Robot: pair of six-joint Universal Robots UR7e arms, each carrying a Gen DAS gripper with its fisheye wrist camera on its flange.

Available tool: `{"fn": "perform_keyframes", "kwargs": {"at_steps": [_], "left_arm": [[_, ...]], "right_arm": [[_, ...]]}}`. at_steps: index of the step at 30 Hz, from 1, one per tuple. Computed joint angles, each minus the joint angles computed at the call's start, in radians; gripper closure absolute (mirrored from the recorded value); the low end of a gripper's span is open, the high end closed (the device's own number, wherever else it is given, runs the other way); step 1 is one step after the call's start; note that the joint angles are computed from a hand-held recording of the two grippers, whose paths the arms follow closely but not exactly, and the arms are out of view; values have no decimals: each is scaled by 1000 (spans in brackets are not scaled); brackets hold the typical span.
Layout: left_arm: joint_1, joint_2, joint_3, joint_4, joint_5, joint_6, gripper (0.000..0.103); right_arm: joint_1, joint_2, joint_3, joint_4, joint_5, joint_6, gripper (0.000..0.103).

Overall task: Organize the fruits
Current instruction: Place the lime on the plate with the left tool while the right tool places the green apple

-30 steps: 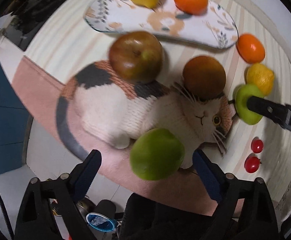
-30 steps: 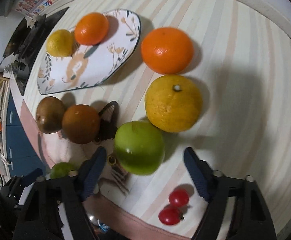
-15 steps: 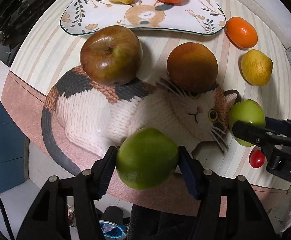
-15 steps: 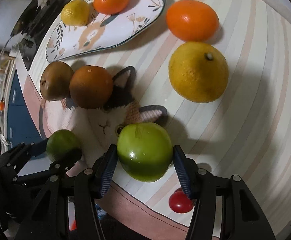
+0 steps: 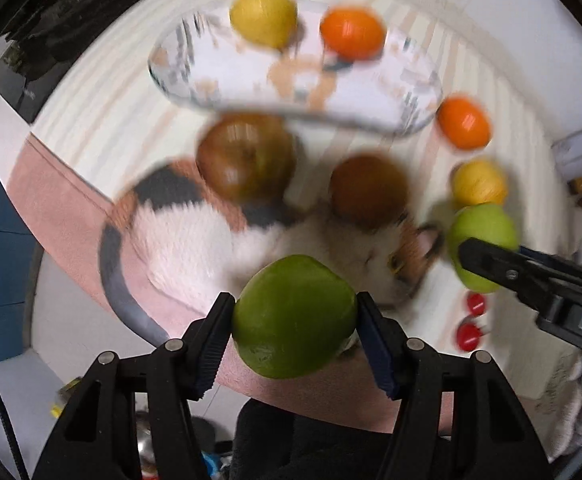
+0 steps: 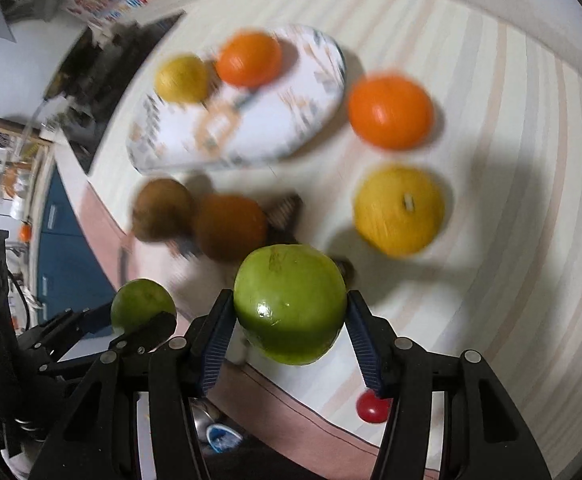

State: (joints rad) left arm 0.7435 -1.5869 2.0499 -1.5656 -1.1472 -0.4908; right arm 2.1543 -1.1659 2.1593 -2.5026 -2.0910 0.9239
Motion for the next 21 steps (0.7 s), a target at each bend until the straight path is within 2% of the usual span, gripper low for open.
{"fn": "perform_keyframes", "kwargs": {"at_steps": [4,10,15,21], "left_arm": [[2,49,-110,-27,61,48,45],[93,224,-285,-91,177,101,45],[190,379,-423,-106,193,104,44],[261,492,-532,-91,155,84,44]], "right_arm": [[-30,18,-62,-14,-35,-58,45],[-121,80,-162,-6,-98,-127,45],[-190,110,-210,26,-123,-165,45],[-223,146,-234,28,-125,-199,45]]}}
